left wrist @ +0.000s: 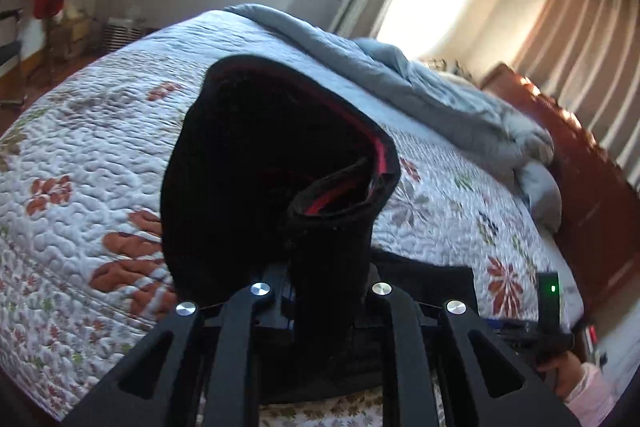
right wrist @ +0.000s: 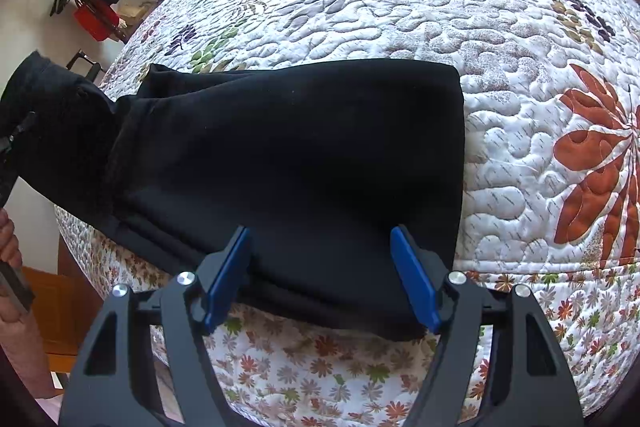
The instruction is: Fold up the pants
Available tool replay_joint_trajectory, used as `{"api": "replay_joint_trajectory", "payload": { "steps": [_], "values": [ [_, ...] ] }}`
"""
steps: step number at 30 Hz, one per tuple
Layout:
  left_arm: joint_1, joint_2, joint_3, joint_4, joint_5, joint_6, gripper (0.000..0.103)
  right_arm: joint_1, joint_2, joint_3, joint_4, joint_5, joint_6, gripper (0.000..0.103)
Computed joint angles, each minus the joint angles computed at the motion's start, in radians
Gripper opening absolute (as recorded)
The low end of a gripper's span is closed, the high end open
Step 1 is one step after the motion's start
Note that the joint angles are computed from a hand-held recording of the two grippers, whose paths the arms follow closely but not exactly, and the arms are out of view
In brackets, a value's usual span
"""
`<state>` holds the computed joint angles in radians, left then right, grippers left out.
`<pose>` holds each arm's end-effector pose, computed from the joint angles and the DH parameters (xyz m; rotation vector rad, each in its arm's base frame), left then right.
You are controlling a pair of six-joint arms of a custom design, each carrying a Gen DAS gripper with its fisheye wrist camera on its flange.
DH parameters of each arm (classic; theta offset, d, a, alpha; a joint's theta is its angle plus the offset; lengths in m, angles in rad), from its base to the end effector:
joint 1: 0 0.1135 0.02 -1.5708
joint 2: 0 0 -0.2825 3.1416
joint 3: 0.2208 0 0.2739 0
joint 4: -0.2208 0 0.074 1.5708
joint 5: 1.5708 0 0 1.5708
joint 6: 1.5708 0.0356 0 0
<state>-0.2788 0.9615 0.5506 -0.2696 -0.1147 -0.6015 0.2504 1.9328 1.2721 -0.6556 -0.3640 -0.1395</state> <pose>0.2052 -0.0545 0.2246 -0.4256 2.2285 -0.3432 0.3794 0.1101 0.1572 -0.6199 2.7922 0.5457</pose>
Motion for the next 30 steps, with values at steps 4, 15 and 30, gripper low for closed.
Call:
{"api": "replay_joint_trajectory", "payload": {
  "steps": [4,15,30],
  "values": [
    [-0.07,0.123,0.034,0.035,0.024,-0.008,0.018,-0.01,0.001,0.002,-0.005,-0.017,-0.001,0.071],
    [-0.177,0.438,0.096,0.154,0.149,-0.019,0.075,-0.013,-0.001,-0.002,-0.003,-0.024,-0.001,0.072],
    [0.163,0.152,-0.016,-0.048,0.169,0.025,0.084,0.023,0.022,0.029,-0.011,0.03,-0.007,0.076]
  ]
}}
